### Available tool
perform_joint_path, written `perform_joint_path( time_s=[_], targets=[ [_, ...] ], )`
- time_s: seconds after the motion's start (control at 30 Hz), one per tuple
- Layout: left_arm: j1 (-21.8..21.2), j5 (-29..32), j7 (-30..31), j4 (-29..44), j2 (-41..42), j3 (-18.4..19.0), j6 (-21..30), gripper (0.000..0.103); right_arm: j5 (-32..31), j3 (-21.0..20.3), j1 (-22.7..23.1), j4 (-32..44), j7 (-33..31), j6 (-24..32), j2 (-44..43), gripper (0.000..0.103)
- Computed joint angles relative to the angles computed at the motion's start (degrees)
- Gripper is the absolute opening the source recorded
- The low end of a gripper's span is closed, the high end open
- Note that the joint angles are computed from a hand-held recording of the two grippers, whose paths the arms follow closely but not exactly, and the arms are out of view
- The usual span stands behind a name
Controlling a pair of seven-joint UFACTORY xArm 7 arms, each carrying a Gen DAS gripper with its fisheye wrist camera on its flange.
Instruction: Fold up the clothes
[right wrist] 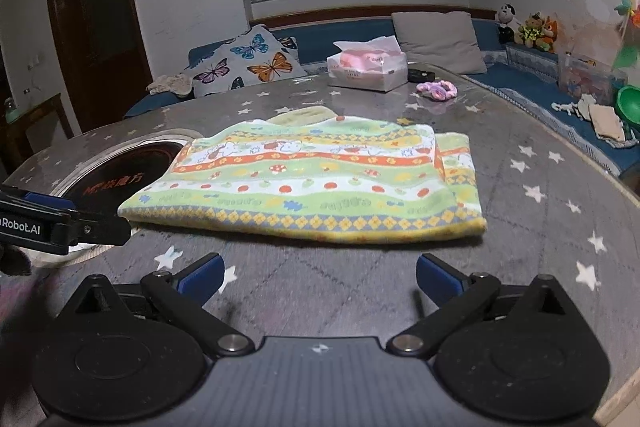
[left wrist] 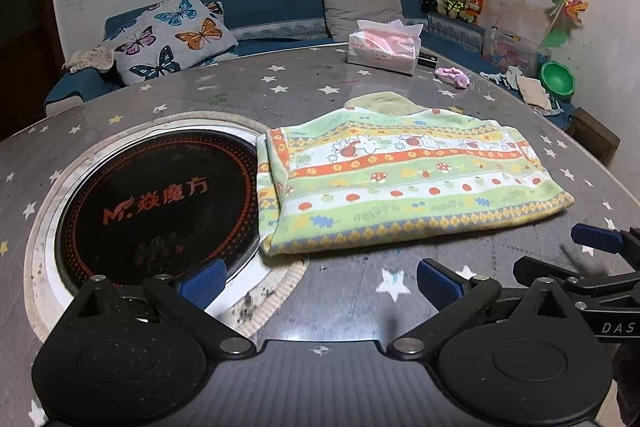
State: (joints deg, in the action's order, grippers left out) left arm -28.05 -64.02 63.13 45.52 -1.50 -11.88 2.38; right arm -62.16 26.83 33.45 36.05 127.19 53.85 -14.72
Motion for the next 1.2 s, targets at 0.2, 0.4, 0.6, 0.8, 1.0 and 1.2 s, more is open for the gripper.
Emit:
perform_joint_path(
  time_s=[0.2, 0.4, 0.6, 0.8, 1.0, 1.2],
  targets=[
    [-0.7, -4.1, 3.3, -1.6, -1.5, 0.6, -0.1, 0.103, 0.8, 0.8, 1.2, 1.6, 0.2, 2.5, 1.9, 0.103],
    [-2.0, -9.2, 8.2, -2.6, -2.7, 1.5, -0.6, 0.103, 0.8, 0.6, 2.7, 2.5, 1.0, 4.1, 2.9, 0.103],
    [-2.4, -14.7, 13.3, -3.3, -3.8, 1.6, -0.6, 0.103, 1.1, 0.2, 3.8, 2.9, 1.3, 4.7, 3.5, 0.103],
    [-2.5, -16.5, 14.7, -4.1, -4.5, 1.3, -0.5, 0.103, 1.1, 0.1, 4.5, 3.2, 1.7, 5.4, 3.9, 0.103],
    [-2.6, -18.2, 15.9, -4.7, -5.1, 1.0, -0.6, 0.103, 1.1, 0.1, 5.0, 3.2, 2.0, 6.0, 3.8, 0.103],
    [-2.7, -19.2, 16.7, -5.3, -5.7, 0.9, -0.7, 0.103, 1.1, 0.2, 5.3, 3.1, 2.5, 6.0, 3.9, 0.103]
  ],
)
